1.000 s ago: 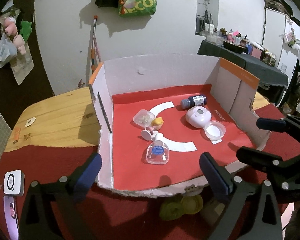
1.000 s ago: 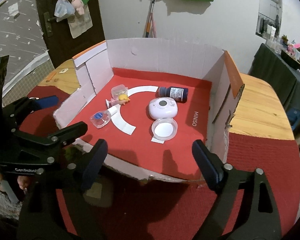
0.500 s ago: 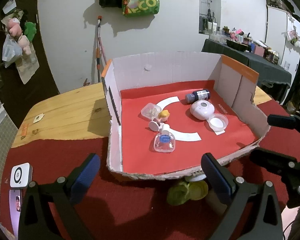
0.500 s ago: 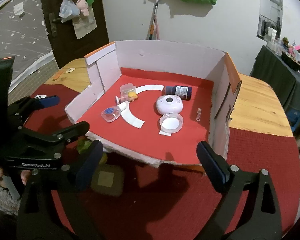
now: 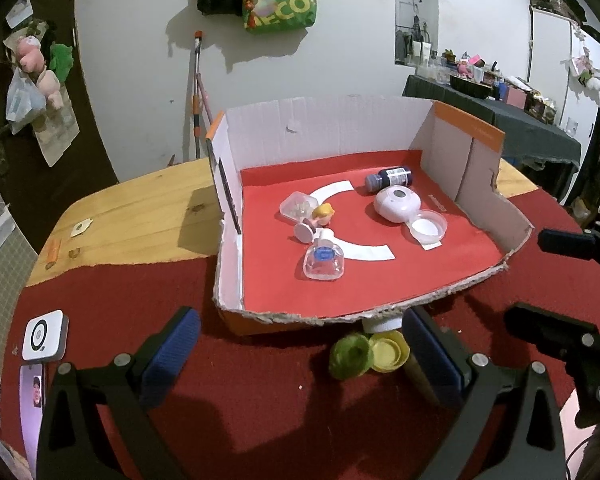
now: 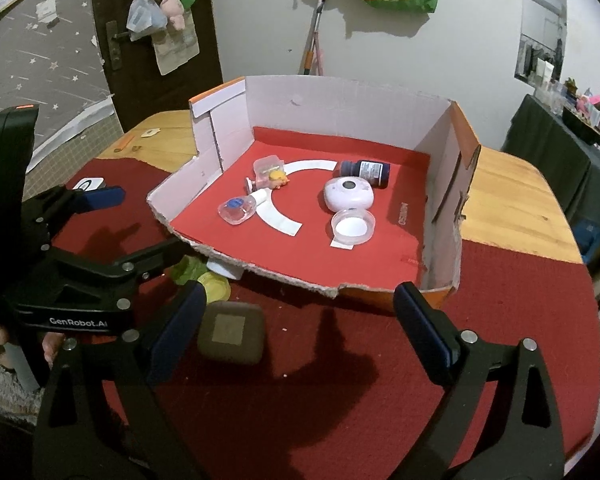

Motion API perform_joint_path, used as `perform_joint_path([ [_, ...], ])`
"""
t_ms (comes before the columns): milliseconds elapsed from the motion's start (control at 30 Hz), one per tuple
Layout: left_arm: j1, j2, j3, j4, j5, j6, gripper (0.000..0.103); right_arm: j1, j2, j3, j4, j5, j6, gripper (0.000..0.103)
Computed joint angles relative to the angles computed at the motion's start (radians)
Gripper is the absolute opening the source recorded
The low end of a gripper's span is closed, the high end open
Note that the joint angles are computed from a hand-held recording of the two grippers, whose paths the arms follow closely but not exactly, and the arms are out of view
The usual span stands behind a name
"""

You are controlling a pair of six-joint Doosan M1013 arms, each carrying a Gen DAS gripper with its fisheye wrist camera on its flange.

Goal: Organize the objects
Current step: 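Withdraw both grippers out of the box back toward the table items, then grasp the grey square case with right gripper while left gripper grasps the green fuzzy ball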

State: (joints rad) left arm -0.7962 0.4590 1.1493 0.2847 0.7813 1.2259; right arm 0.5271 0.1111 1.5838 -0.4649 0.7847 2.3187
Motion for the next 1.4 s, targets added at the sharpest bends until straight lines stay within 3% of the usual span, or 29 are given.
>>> perform_joint_path([
  [500, -0.011, -0.013, 0.039, 0.030, 0.010, -0.015, 0.103, 0.016, 0.006, 0.016, 0.043, 0.007, -0.024, 0.096],
  [733, 0.002, -0.017, 0.055, -0.028, 0.000, 0.011, 0.101, 0.022, 0.017, 0.021, 0.078, -0.001, -0.057, 0.093],
  [1067, 0.023, -0.007, 0.057, -0.147, 0.008, 0.090, 0.078, 0.020, 0.043, 0.015, 0.150, -0.009, -0.113, 0.068],
  [1400, 0.028, 0.008, 0.040, -0.212, 0.010, 0.142, 0.069, 0.014, 0.060, 0.009, 0.172, -0.010, -0.134, 0.061],
])
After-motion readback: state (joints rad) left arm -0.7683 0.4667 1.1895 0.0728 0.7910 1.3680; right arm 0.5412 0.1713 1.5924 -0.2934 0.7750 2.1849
